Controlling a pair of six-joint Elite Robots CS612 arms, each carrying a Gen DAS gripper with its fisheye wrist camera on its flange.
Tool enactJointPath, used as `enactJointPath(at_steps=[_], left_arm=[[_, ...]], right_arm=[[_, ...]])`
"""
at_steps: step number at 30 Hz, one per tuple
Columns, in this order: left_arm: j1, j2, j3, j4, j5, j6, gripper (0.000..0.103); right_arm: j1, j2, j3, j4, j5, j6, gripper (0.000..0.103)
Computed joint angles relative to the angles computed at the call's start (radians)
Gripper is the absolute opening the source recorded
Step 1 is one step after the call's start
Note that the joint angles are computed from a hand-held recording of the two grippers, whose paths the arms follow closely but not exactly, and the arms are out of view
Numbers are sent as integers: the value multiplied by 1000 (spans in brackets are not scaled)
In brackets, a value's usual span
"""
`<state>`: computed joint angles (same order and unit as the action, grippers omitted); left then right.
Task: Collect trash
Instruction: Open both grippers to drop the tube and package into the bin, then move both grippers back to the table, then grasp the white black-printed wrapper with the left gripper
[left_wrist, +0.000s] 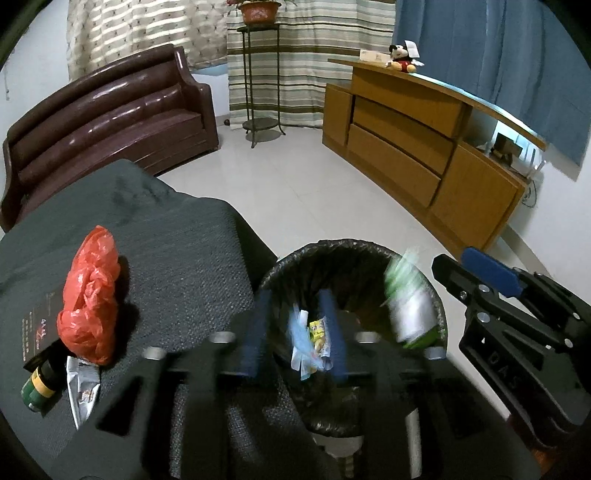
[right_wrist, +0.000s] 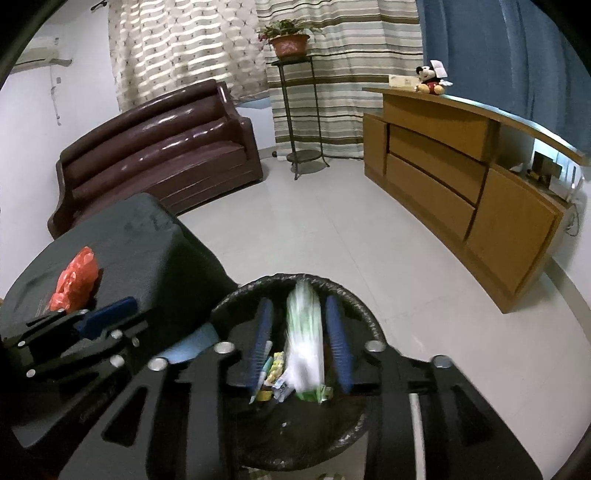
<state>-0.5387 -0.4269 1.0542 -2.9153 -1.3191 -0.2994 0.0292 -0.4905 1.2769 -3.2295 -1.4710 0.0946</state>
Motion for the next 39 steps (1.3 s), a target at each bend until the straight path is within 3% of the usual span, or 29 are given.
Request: enactJointPath(at_steps=[9, 31, 39], left_arm=[[2, -17, 30, -29, 5, -21, 51], [17, -152, 306, -145, 94, -123, 52], [29, -174, 366, -135, 108, -170, 52]], right_arm=[[0, -9, 17, -24, -14, 10, 44], [38, -57, 106, -39, 56, -55, 48], [51, -64, 126, -21, 71, -83, 48]])
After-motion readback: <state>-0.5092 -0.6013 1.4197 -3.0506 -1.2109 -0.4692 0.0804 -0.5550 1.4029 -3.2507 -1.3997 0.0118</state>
